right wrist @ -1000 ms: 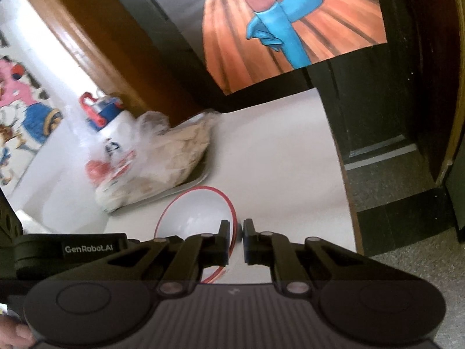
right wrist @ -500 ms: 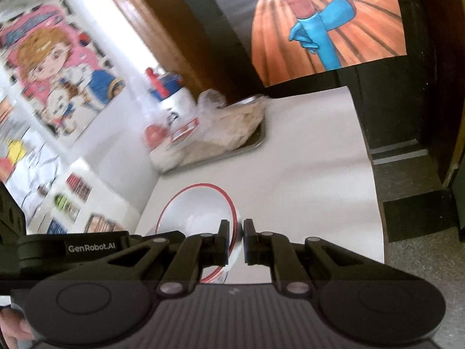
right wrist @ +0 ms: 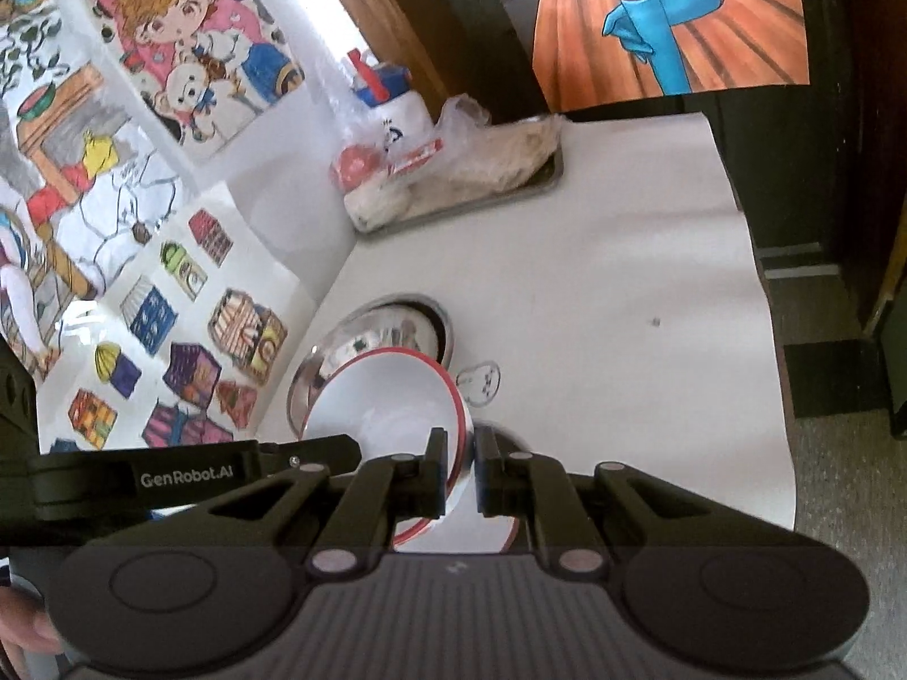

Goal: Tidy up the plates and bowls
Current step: 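Lift the small white bowl with both tools and lower it into the large white bowl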

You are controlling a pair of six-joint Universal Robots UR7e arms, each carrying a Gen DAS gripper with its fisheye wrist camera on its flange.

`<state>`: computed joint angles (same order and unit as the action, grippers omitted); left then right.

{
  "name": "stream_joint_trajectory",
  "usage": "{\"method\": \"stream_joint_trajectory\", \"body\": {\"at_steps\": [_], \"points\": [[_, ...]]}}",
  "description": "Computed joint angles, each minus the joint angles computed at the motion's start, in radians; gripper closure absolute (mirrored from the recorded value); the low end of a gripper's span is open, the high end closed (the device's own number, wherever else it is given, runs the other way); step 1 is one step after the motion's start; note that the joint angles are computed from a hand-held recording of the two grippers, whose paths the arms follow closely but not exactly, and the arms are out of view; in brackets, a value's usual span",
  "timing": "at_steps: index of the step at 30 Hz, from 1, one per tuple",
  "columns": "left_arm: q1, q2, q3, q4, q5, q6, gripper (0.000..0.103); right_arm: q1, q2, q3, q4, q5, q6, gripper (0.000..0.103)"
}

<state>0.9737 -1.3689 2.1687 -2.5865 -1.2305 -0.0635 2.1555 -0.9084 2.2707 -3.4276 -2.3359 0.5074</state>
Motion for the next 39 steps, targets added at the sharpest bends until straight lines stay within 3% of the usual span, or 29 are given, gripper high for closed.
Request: {"method": "stream_joint_trajectory", "body": {"at_steps": [6,21,30,39], "points": [[0.012,-0.020,0.029,0.010,0.009,0.010,0.095,0.005,0.015,0.005,0.021,0.000,0.023,0.093],[0.055,0.057,0.026,-0.011,0.034,0.027,0.095,-0.067,0.042,0.012,0.020,0.046,0.005,0.093],[0.031,0.070,0.026,-0.026,0.089,0.037,0.095,-0.086,0.051,-0.003,0.047,0.072,-0.018,0.093],[-0.022,0.100,0.051,-0.061,0.199,0.087,0.095,-0.082,0.049,-0.030,0.137,0.053,-0.003,0.093]]}}
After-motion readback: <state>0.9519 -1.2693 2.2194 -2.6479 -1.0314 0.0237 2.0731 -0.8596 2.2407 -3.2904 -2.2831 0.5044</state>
